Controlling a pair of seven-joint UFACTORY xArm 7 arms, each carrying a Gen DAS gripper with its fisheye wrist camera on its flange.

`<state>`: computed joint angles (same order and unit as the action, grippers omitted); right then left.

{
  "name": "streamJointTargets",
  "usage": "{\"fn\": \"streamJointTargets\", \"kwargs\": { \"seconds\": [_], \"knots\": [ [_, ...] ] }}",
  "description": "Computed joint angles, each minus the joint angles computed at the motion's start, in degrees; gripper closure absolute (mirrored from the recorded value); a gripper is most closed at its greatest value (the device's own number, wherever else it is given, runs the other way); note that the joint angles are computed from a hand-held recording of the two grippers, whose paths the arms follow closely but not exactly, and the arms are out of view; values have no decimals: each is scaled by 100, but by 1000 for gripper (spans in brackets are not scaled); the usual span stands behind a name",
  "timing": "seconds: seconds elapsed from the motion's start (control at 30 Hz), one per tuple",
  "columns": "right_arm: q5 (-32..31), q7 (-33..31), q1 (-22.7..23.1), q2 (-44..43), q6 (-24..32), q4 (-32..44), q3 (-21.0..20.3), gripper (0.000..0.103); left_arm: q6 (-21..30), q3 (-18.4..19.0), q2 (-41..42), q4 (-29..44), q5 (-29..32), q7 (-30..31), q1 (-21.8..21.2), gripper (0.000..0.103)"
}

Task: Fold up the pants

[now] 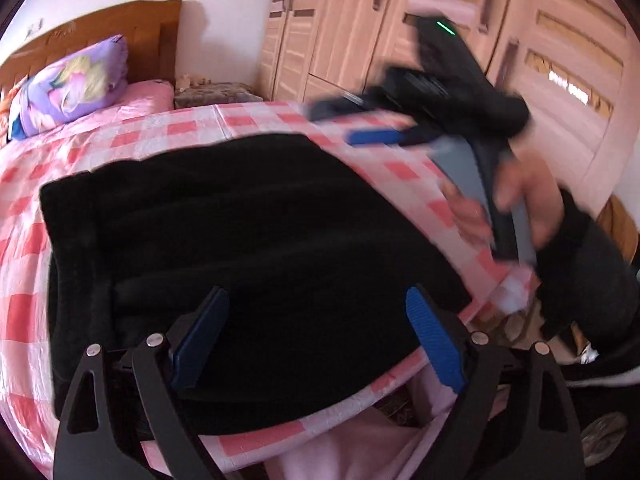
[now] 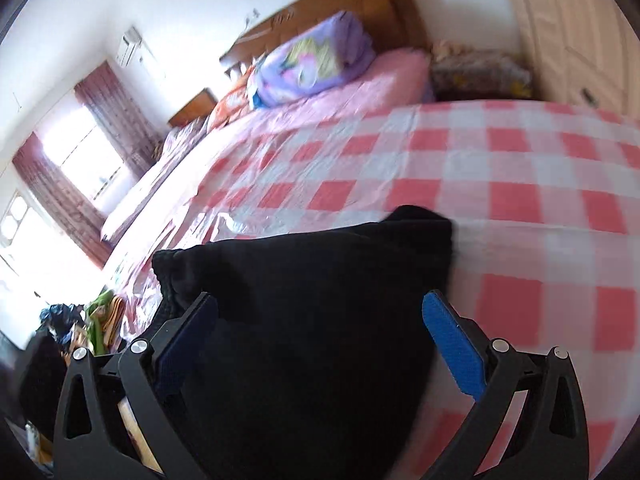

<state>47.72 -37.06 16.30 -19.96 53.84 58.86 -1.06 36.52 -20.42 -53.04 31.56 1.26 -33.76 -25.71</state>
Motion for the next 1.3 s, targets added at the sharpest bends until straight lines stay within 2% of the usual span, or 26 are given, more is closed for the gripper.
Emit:
{"fn": "streamJointTargets", "kwargs": {
  "seconds": [0.07,0.13,0.17,0.23,0.3,0.33,0.4,0.43,0.47,0.57,0.6,0.67,0.73,0.8,0.87,0.97,1.0,1.07,1.13,1.2,1.23,1.27,1.3],
  "knots": [
    [-71,-32,89,545,37,412,139,4,32,-123,-19,-107,184,108,30,12],
    [-807,442,180,1216,-89,949,326,4,-116,91,-150,-308,51,154,-130,13],
    [-1046,597,41,1558,-89,1222,521,4,-190,184,-186,-371,-24,174,-183,13],
    [-876,598,23,1855,-100,1491,516,5,-284,258,-222,-458,-121,190,-213,13],
    [-1169,908,-315,1858,-713,1529,884,4,-302,229,-274,-502,-114,214,-200,13],
    [-1153,1138,-403,1848,-806,1559,880,4,-328,195,-332,-551,-118,187,-191,13],
    [-401,1035,-105,1834,-319,1685,325,4,-382,210,-393,-601,-166,150,-209,13],
    [45,855,-196,1667,27,1606,240,4,-396,212,-425,-626,-196,124,-225,13],
    [251,677,-426,1509,134,1455,395,4,-367,191,-480,-639,-217,86,-240,13],
    [470,243,-408,1117,985,1200,277,4,-346,94,-501,-630,-191,-11,-187,13],
    [320,131,-233,1016,1188,1109,204,4,-340,75,-500,-622,-168,-28,-167,13],
    [-197,278,-248,974,904,993,507,4,-367,69,-519,-646,-148,-60,-156,13],
    [-462,597,-170,1350,777,1090,579,4,-370,92,-497,-616,-154,-81,-157,13],
    [-311,575,-48,1645,282,1135,527,4,-344,121,-480,-597,-162,-88,-159,13],
    [-362,913,-124,1666,144,1201,658,4,-319,117,-485,-595,-162,-112,-160,13],
    [-145,753,-135,1024,-584,605,790,4,-334,177,-548,-644,-207,-108,-215,13],
    [44,580,-6,870,-556,514,649,4,-324,193,-560,-647,-216,-98,-227,13],
    [481,232,235,711,72,568,283,4,-306,199,-576,-653,-225,-84,-233,13],
    [260,129,215,680,475,613,384,4,-283,164,-553,-627,-214,-102,-195,13],
    [-478,528,329,892,87,676,593,4,-223,109,-498,-561,-193,-145,-141,13],
    [-655,654,216,1069,-64,724,730,4,-187,92,-472,-528,-182,-159,-125,13],
    [-592,715,113,1296,-165,794,739,4,-120,66,-430,-472,-166,-179,-97,13],
    [-289,722,142,1435,-69,906,519,5,-37,31,-385,-407,-143,-208,-60,13]
  ]
}}
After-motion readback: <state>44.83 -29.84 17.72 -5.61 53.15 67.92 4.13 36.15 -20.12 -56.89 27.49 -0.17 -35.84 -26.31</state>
